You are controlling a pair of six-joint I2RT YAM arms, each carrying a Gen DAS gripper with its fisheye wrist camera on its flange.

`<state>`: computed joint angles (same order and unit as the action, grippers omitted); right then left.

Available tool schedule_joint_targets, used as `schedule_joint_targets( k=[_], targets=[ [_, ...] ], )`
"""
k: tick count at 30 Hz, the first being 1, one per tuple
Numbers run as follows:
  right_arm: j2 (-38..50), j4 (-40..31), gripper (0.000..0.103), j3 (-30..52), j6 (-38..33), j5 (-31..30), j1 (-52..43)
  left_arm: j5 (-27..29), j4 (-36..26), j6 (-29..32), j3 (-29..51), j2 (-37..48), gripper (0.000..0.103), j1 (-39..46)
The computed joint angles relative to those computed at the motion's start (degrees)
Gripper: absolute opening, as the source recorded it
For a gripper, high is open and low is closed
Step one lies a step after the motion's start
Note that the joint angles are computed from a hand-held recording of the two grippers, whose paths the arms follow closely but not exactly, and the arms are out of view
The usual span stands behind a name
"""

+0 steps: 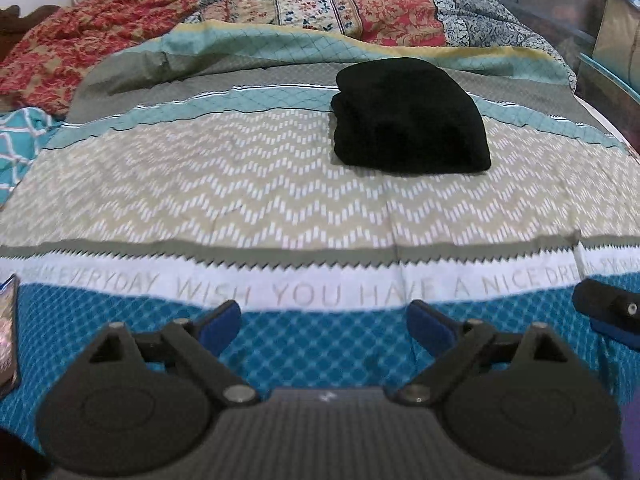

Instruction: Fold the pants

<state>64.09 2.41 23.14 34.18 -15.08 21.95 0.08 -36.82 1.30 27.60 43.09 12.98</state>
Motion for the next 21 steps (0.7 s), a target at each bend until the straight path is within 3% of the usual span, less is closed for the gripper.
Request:
schedule_joint_targets(
  k=[4, 10, 21],
  targets=[
    [-4.38, -3.38, 0.088, -1.13, 0.29, 3.82, 3.35, -0.82, -4.31, 0.11, -1.63, -6.66, 0.096, 0.7],
    [-8.05, -5.5, 0.088, -2.1, -0.44, 9.66, 7.44, 1.85, -7.91, 4.13, -1.82, -10.01, 0.1, 6.65],
    [-5.0, -4.8, 0.088, -1.7, 2.46, 9.37, 7.75, 2.04, -8.78, 7.86, -2.23, -9.5, 0.103, 11.95]
  ],
)
